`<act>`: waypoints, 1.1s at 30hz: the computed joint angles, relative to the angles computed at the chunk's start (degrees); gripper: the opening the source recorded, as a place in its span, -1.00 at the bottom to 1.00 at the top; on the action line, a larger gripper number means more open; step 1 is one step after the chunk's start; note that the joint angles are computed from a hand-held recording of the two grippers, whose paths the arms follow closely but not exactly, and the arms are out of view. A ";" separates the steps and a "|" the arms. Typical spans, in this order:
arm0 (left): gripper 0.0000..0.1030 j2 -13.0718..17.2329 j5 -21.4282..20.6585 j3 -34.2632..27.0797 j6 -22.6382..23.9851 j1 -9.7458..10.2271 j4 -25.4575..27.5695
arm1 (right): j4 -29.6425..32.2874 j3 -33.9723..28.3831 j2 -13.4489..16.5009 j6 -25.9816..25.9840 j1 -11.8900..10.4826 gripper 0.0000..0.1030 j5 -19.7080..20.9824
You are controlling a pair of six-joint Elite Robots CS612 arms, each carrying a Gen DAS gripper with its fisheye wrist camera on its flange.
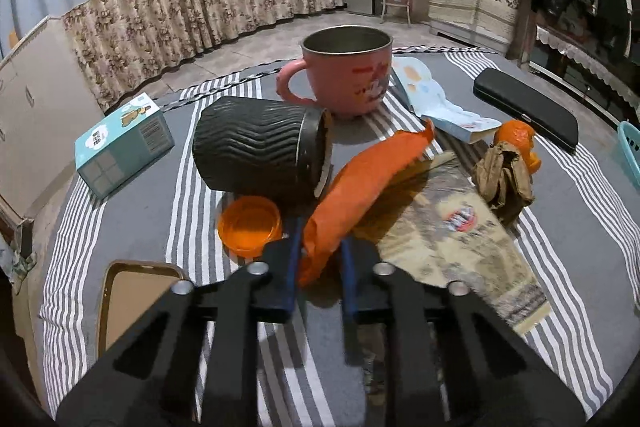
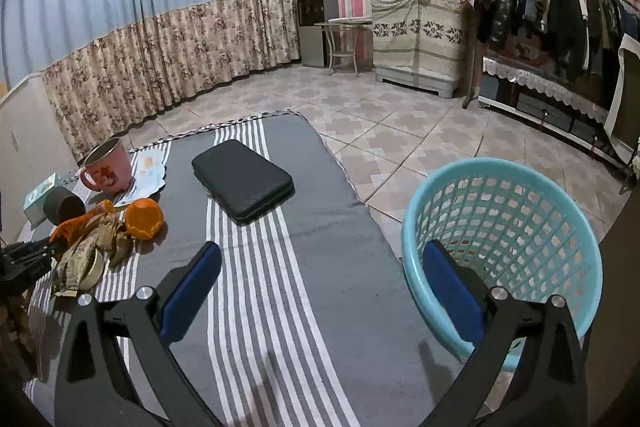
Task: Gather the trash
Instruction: 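Grasp the orange wrapper with the left tool while the right tool grasps the orange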
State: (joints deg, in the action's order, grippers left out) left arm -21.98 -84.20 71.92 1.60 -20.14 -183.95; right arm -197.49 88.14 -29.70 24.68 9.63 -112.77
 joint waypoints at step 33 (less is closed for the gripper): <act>-0.82 -5.39 -1.22 8.31 -0.05 3.80 -11.37 | 17.39 -23.69 9.55 -10.06 3.24 0.91 9.34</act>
